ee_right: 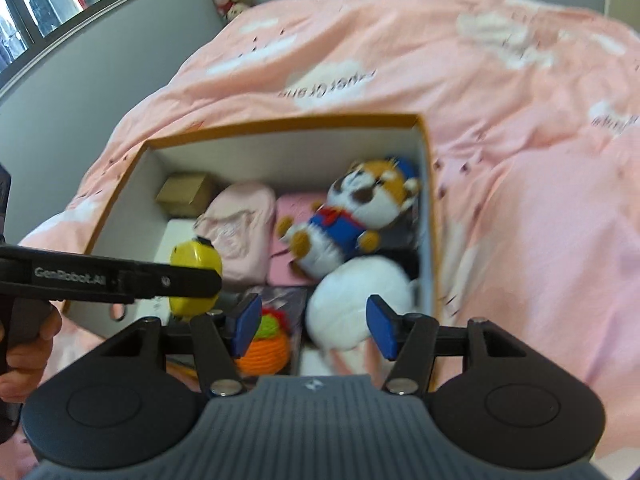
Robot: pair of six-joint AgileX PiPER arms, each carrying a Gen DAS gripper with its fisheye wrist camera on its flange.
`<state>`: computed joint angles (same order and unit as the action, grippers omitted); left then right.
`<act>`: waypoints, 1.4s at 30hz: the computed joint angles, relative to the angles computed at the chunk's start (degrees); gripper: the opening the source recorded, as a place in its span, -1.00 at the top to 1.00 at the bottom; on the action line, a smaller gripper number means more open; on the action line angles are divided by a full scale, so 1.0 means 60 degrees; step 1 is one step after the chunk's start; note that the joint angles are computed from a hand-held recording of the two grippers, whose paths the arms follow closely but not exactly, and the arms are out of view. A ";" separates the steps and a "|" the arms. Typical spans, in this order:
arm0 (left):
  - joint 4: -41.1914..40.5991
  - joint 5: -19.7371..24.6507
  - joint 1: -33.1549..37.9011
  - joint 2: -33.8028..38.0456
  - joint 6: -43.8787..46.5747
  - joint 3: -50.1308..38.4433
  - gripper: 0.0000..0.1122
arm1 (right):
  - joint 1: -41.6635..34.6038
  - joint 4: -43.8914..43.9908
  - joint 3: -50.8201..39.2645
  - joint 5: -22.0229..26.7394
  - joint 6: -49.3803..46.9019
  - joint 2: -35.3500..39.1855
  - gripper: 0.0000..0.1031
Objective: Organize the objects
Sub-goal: 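Lower both items into the shoebox and open both tools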
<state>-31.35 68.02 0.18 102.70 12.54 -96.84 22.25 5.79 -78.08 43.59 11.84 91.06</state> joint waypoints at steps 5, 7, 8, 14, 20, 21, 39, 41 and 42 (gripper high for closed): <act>0.0470 -0.0251 -0.0548 0.0576 -0.0525 -0.0397 -0.09 | 0.0080 -0.0293 0.0299 -0.0378 0.0080 -0.0156 -0.16; 0.0868 -0.0528 -0.0793 0.0663 -0.0707 -0.0407 -0.09 | 0.0113 -0.0243 0.0359 -0.0479 0.0027 -0.0134 -0.16; 0.1121 -0.0719 -0.0912 0.0659 -0.0800 -0.0370 -0.09 | 0.0113 -0.0216 0.0402 -0.0527 0.0003 -0.0136 -0.16; 0.1422 -0.0835 -0.1066 0.0805 -0.0894 -0.0405 -0.09 | 0.0113 -0.0116 0.0484 -0.0656 -0.0131 -0.0015 -0.16; 0.1259 -0.0794 -0.0989 0.0765 -0.0718 -0.0517 -0.21 | 0.0123 -0.0187 0.0515 -0.0665 -0.0045 0.0026 -0.16; 0.1238 -0.0798 -0.0956 0.0692 -0.0725 -0.0501 -0.21 | 0.0130 -0.0205 0.0531 -0.0672 -0.0019 0.0005 -0.16; 0.4836 -0.4904 -0.1770 -0.4438 -0.1635 0.3282 -0.60 | 0.2122 -0.4211 0.1399 -0.1319 0.4138 -0.2025 -0.59; 0.5904 -0.5111 -0.2030 -0.4822 -0.2517 0.3574 -0.67 | 0.2584 -0.5229 0.1450 -0.1214 0.5049 -0.2232 -0.65; 0.6453 -0.5138 -0.2156 -0.5009 -0.3056 0.3707 -0.69 | 0.2808 -0.5729 0.1499 -0.1155 0.5508 -0.2327 -0.69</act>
<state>7.37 37.19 -12.76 72.64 -5.80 -74.60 39.10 -28.58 -69.09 36.66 44.89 77.10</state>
